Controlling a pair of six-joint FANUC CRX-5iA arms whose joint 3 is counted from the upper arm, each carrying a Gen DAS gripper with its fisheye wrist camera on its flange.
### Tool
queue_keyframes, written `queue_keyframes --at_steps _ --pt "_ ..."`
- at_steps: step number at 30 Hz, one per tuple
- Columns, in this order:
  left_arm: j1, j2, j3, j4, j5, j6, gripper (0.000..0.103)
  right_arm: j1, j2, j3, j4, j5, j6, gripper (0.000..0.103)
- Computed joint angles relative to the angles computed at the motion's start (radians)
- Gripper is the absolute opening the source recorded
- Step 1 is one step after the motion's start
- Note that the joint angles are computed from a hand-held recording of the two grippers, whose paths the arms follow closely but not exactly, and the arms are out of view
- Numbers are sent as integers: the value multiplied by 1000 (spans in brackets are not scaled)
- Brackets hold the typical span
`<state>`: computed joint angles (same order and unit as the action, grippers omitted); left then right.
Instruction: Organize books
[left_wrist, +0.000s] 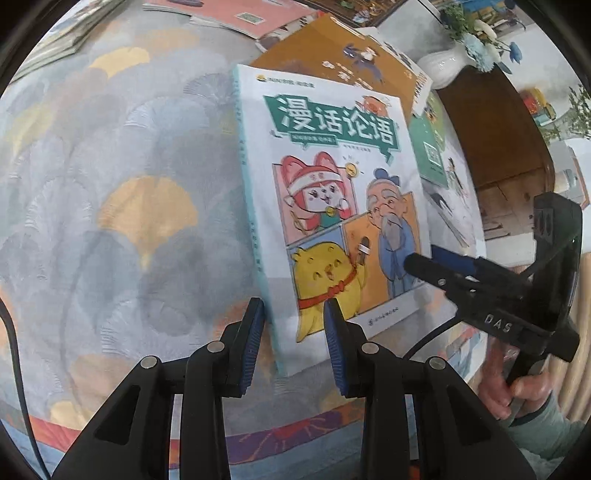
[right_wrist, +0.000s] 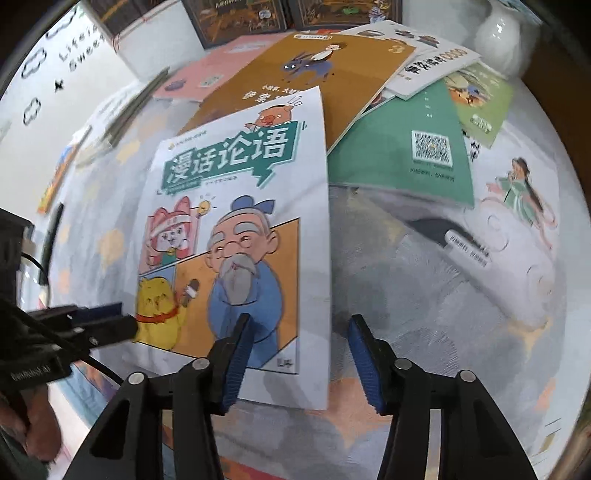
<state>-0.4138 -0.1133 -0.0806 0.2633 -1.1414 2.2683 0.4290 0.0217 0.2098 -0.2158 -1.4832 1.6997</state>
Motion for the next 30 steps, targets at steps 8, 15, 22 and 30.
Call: queue_keyframes --at_steps 8,15,22,30 --pt "40 -161 -256 237 314 -60 41 -53 -13 -1 -91 -14 4 51" --pt "23 -206 -349 331 491 -65 40 -139 17 48 -221 -71 -28 52" --pt "4 -112 -240 175 372 32 20 -124 -8 21 -207 -46 -28 56" --pt "-22 -155 -414 554 621 -204 20 -244 80 129 -369 -188 -53 58"
